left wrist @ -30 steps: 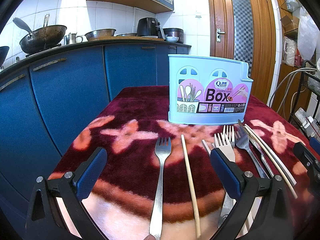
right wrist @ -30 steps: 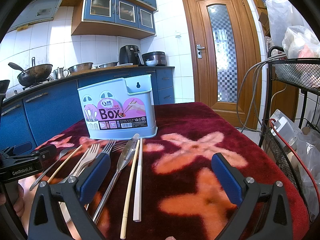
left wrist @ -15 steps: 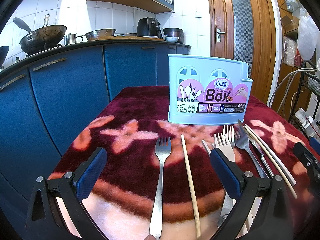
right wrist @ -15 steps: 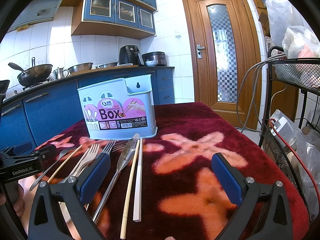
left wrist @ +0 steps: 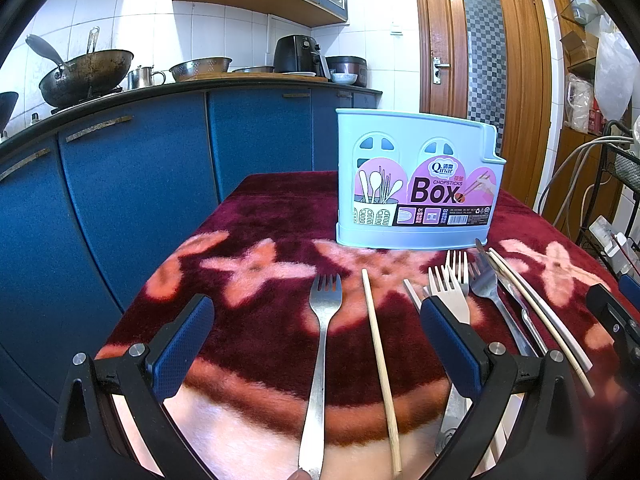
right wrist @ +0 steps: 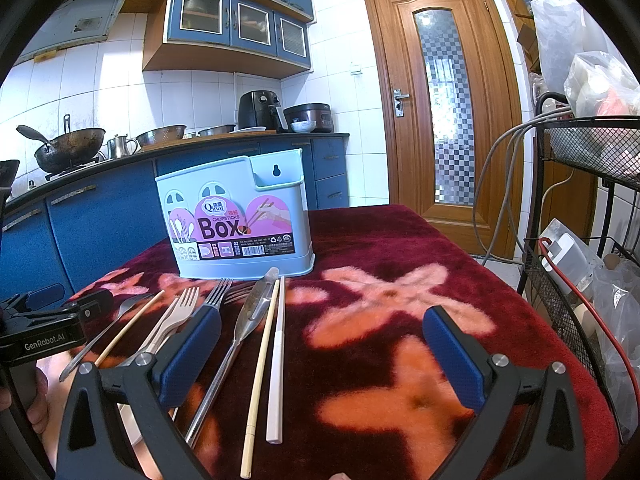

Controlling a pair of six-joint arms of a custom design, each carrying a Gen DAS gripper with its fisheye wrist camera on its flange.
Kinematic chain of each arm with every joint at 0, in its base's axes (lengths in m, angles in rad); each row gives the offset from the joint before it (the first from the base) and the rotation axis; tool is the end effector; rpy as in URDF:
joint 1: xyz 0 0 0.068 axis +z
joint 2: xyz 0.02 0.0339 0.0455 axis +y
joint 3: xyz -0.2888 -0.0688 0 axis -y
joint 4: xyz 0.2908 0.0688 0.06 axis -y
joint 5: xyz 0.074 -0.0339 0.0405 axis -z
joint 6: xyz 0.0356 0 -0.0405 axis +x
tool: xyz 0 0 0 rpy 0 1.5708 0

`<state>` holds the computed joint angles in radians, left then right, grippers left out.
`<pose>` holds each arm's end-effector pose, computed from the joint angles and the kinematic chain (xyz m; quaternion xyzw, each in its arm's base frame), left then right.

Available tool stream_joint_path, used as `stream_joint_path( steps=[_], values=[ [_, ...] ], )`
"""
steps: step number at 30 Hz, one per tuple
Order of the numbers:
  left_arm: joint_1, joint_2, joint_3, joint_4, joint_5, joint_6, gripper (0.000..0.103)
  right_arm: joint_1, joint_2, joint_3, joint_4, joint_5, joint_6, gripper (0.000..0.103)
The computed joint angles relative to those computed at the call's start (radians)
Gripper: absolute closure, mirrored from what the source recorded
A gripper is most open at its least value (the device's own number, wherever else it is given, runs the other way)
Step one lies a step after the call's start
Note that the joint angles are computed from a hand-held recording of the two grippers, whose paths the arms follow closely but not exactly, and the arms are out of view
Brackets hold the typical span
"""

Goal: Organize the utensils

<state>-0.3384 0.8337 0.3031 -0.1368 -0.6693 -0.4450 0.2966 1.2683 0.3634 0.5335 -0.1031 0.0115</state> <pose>0.1838 -0.0413 0.1688 -0.1884 0.8410 0.1157 0.4939 0.2502 0.0803 0.1579 -0.1459 0.8119 0.1285 0.5504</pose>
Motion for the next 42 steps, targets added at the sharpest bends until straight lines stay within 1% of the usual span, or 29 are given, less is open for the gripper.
stream_joint_path(
  steps=[14,17,19,20,23,28,32,35,36,37,38,42],
  values=[
    [-0.003,0.002,0.004,-0.01,-0.005,-0.007,0.0,-0.003,-0.006,0.0,-0.007,-0.001,-0.001,0.0],
    [0.008,0.016,0.008,0.0,0.008,-0.002,0.0,-0.002,-0.014,0.007,-0.034,0.005,-0.004,0.0],
    [0.026,0.022,0.012,-0.001,0.034,0.001,0.0,0.001,-0.017,0.024,-0.075,0.01,-0.012,0.0],
    [0.03,0.016,0.017,-0.016,0.044,-0.002,0.0,0.004,0.002,0.025,-0.065,0.013,-0.013,0.0],
    [0.073,-0.004,0.021,-0.04,0.115,-0.003,0.0,0.007,0.011,0.049,-0.109,0.015,-0.018,0.0],
    [0.168,-0.047,0.038,-0.104,0.234,0.015,0.0,-0.006,0.008,0.106,-0.225,0.004,-0.033,0.0],
    [0.231,-0.038,0.069,-0.158,0.25,0.057,0.0,0.003,0.016,0.161,-0.33,0.02,-0.084,0.0],
    [0.286,0.005,0.1,-0.194,0.276,0.108,0.0,0.007,0.026,0.199,-0.397,0.038,-0.115,0.0],
    [0.3,0.015,0.104,-0.198,0.285,0.122,0.001,0.006,0.032,0.213,-0.418,0.043,-0.119,0.0],
    [0.308,0.032,0.112,-0.202,0.292,0.135,0.005,0.005,0.038,0.225,-0.435,0.042,-0.123,0.001],
    [0.316,0.046,0.118,-0.206,0.301,0.147,0.007,0.001,0.048,0.244,-0.464,0.037,-0.13,0.002],
    [0.339,0.126,0.148,-0.203,0.358,0.176,0.012,-0.003,0.105,0.324,-0.563,0.041,-0.161,0.019]
  ],
)
